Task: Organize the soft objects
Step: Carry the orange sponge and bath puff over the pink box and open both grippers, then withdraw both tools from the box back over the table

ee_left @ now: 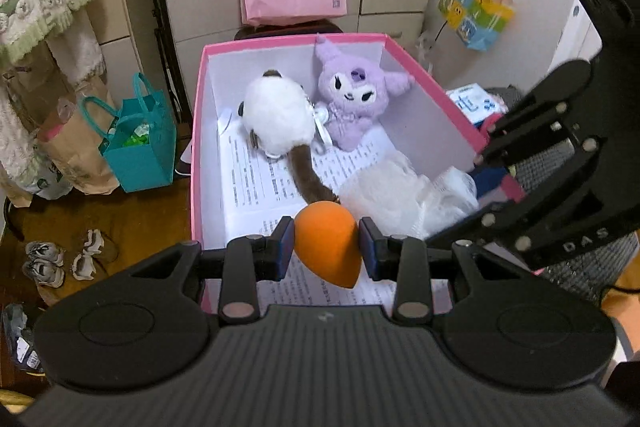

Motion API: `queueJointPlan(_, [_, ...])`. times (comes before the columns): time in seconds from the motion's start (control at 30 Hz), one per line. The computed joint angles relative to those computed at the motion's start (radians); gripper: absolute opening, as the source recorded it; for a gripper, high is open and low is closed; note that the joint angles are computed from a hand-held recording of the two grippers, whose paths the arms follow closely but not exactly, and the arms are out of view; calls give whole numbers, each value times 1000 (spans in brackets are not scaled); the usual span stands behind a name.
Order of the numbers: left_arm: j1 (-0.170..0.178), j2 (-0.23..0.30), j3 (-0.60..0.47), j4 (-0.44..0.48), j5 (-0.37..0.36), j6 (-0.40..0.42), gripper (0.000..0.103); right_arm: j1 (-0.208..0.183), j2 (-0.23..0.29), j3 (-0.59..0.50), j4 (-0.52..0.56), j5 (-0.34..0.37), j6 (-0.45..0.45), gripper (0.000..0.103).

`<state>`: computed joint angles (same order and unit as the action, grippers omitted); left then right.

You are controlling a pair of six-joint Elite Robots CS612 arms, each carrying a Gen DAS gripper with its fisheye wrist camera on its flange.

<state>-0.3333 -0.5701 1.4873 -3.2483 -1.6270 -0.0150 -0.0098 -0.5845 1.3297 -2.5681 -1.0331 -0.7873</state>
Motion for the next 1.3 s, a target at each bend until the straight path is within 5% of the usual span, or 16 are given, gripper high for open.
queueJointPlan(0.1, [-8,5,1,-13,43,3,36,5,3,-5,22,-4,-24,36])
queueJointPlan(0.2, [-14,11,8,-56,94,-33,41,7,9,-6,26,-10,-32,55])
queueJointPlan(0.33, [-8,-2,26,-60,79,-64,53,-3,2,15,-16,34,-4,59])
queueJointPlan(0.7, [-15,-84,127,-129,52,-51,62,-69,-68,154,-242,179,99,60])
queueJointPlan(0.9, [-18,-129,172,-119,-23,-21,64,-94,-120,245,-358,181,112,60])
queueJointPlan(1.3, [-50,-184,247,-138,-45,42,66,-146,-189,425,-632,157,147,61])
